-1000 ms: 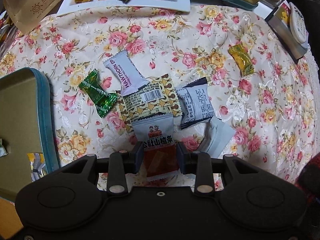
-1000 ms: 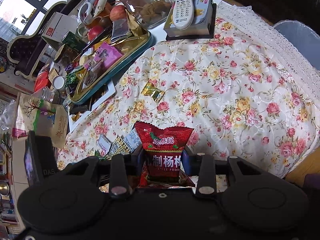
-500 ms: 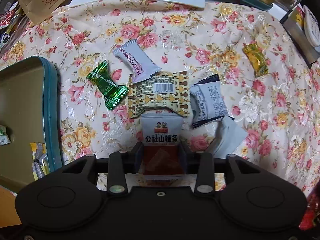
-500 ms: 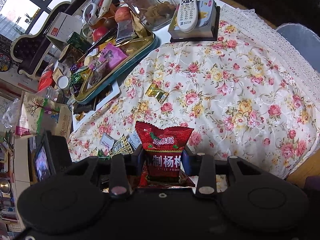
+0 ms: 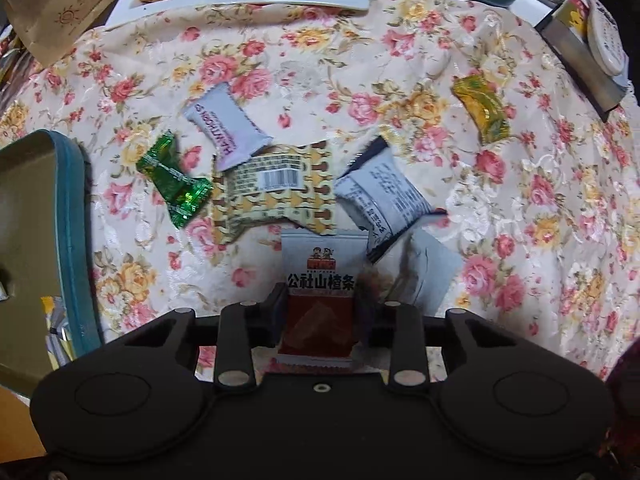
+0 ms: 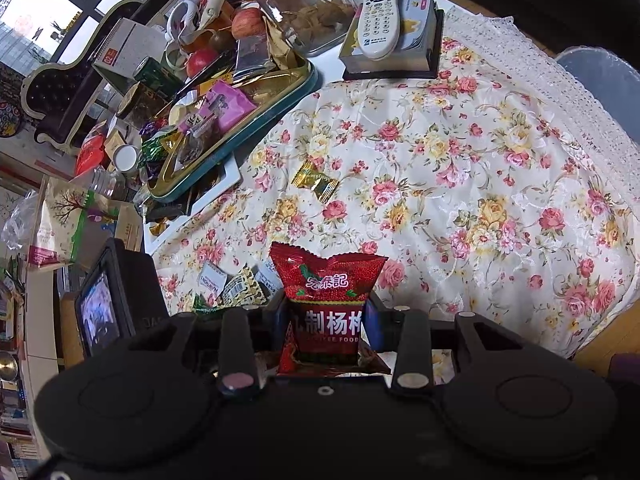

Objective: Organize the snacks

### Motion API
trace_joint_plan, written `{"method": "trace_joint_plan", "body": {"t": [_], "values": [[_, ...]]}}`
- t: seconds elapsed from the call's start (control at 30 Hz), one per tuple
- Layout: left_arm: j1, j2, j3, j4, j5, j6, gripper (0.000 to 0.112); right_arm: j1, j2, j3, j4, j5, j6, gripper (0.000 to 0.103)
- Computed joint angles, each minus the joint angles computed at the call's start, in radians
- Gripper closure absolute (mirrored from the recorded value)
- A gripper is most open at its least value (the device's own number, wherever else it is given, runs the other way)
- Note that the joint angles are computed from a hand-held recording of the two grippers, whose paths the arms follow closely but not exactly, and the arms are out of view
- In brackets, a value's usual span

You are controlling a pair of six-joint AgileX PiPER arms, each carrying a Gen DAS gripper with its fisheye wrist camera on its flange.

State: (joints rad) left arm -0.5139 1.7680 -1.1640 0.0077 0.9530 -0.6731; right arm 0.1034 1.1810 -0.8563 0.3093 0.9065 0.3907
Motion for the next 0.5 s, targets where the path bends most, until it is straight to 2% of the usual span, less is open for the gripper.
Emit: {"method": "trace_joint_plan", "body": {"t": [0.27, 0.5], "values": [[-0.003, -0.125, -0.037, 0.109, 0.041, -0.009, 0.07, 0.004, 0.015, -0.008, -0.061, -0.022, 0.075, 0.063], [0.068, -0.281, 0.017, 0.162, 0.063, 0.077, 0.07, 0.091, 0.062, -0.025, -0.139, -0.047, 0.179, 0.063]]}}
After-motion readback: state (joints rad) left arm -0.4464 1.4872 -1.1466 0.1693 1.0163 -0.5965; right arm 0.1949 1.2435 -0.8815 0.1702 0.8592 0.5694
